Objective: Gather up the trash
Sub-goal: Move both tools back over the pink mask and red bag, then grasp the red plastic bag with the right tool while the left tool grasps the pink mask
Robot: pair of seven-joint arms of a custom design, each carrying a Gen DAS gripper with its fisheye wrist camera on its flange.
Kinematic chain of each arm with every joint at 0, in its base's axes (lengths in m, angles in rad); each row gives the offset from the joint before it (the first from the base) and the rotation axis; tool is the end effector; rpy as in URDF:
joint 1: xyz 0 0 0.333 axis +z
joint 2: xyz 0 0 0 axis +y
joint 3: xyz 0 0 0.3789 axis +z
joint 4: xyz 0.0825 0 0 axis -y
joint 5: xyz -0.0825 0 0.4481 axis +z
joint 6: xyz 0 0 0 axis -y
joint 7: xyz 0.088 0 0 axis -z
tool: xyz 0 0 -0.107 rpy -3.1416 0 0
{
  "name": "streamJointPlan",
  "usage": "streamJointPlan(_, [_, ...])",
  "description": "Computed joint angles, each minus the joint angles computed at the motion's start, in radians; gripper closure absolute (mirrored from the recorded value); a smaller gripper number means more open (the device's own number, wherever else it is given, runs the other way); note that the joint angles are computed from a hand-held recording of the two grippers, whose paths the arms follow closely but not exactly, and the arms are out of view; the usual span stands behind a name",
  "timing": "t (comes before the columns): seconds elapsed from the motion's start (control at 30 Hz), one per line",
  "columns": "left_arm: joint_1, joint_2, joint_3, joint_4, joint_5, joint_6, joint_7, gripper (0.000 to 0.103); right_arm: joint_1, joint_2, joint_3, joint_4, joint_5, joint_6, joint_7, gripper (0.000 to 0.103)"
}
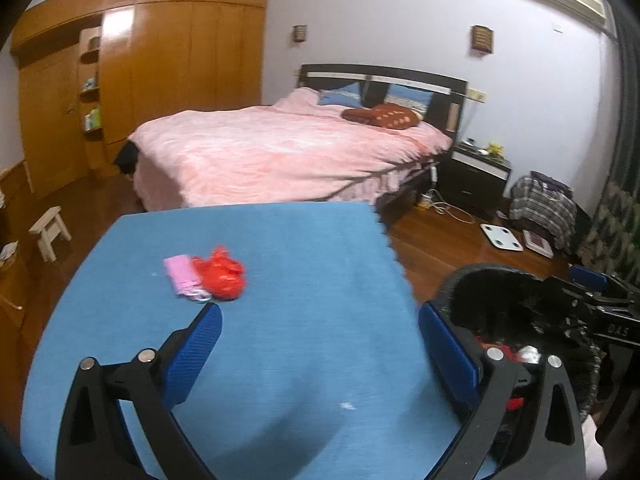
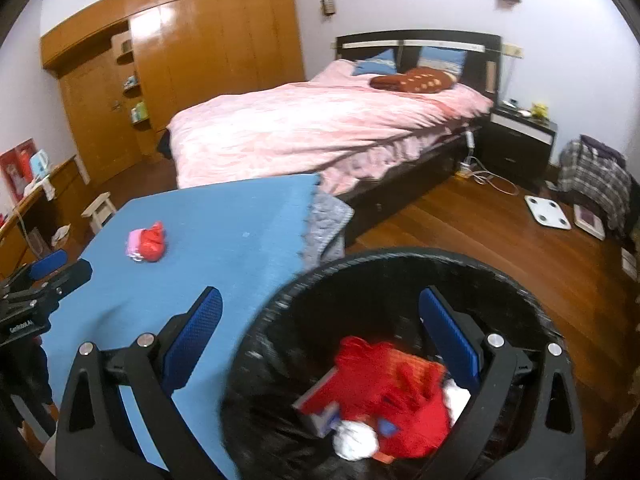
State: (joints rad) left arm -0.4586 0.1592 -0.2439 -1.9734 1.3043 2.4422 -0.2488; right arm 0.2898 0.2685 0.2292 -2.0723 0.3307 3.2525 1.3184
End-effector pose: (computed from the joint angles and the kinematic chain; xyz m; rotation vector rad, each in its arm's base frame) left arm 0.5251 -0.4339 0.4540 -1.7886 1.4681 -0.8349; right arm 0.6233 0.3060 0.4264 -1.8914 1.2710 -0.5028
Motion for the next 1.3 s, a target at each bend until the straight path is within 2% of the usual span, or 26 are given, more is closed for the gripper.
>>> streamJointPlan(0.27, [0.053, -0.066, 0.008, -0.1, -0.015, -0.024, -0.037, 0.006, 0.104, 0.123, -0.026, 0.172, -0.032, -0.053, -0.009, 0.007])
streamJointPlan(0.7, [0.167, -0.089, 0.039, -0.189, 0.011, 0.01, -0.076, 0.006, 0.251, 0.365, -0.084, 0.518, -0.081, -0.19, 0.0, 0.007])
streamJointPlan(1.03, [0.238, -0.082, 0.073, -0.23, 0.04, 0.081, -0.111, 0.006, 0.339, 0.597, -0.126, 0.869, -0.135, -0.35, 0.045, 0.007])
streamJointPlan(1.3, [0.266, -0.088, 0.079, -0.255, 0.048, 0.087, -0.158, 0.006, 0.374, 0.746, -0.14, 1.107, -0.174, -0.493, 0.079, 0.007])
